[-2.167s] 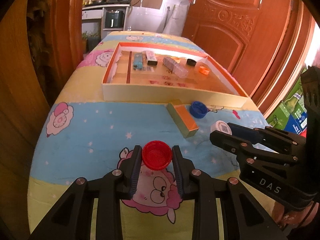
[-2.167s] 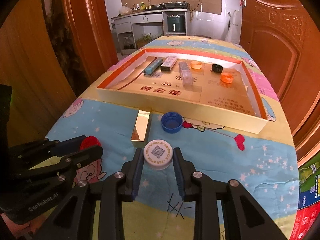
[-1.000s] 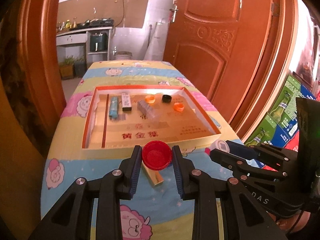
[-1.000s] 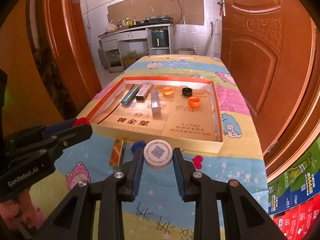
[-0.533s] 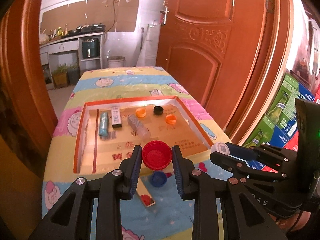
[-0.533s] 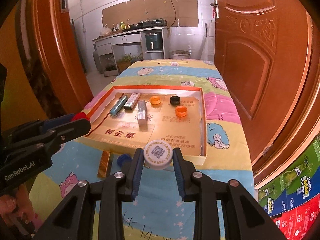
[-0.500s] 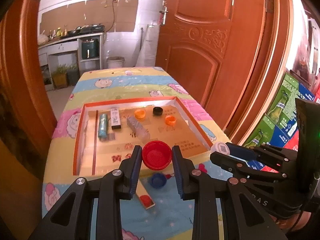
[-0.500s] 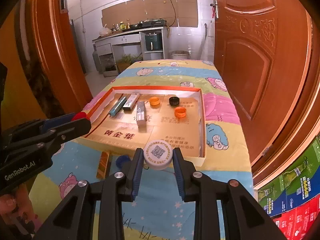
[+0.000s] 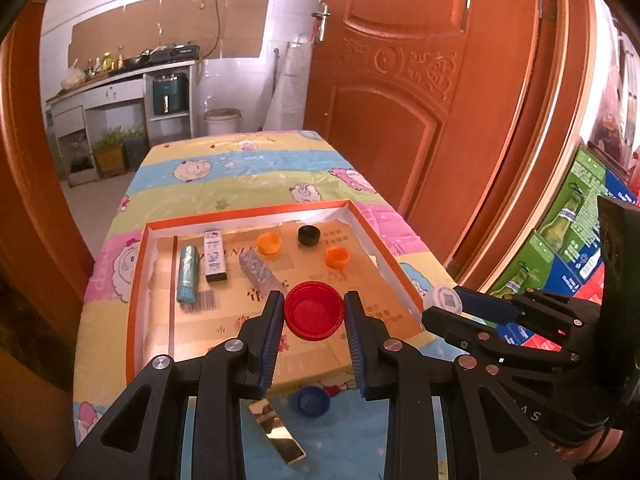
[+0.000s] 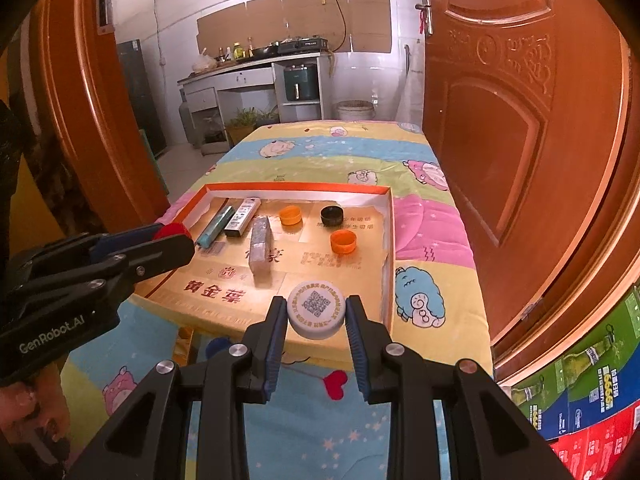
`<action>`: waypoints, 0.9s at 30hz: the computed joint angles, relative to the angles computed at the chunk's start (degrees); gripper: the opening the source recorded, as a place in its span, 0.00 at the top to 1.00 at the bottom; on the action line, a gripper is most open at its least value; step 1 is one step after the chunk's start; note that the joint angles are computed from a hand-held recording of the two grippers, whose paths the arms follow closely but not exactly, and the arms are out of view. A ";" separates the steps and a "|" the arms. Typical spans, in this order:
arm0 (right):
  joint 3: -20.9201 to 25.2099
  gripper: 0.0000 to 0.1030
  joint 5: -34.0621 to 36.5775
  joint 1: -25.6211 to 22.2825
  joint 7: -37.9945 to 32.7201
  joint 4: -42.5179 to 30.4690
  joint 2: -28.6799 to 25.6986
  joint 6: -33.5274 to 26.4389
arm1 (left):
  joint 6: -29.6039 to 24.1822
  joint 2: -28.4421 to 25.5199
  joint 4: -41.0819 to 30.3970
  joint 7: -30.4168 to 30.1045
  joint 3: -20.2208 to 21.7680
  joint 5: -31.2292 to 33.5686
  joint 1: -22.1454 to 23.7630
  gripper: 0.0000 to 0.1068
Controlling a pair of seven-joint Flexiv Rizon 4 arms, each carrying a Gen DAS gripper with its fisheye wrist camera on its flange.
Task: Organize rigid objects
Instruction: 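Carry the red cap and white round cap with both grippers into the lid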
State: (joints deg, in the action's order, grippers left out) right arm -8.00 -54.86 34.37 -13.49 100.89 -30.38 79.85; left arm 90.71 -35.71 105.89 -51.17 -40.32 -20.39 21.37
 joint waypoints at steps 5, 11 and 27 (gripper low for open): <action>1.41 0.71 2.96 -1.29 -3.40 -1.93 -1.60 -0.57 | -2.40 -1.35 -3.97 0.20 3.71 -0.82 -3.73 0.71; 2.25 0.71 7.53 -1.96 -7.87 -4.30 -3.51 -1.05 | -4.82 -3.05 -8.23 1.71 7.72 -3.20 -8.00 0.71; 4.64 0.71 19.69 -3.25 -19.81 -10.83 -8.26 -3.27 | -13.06 -8.72 -21.19 1.52 20.27 -6.77 -19.40 0.71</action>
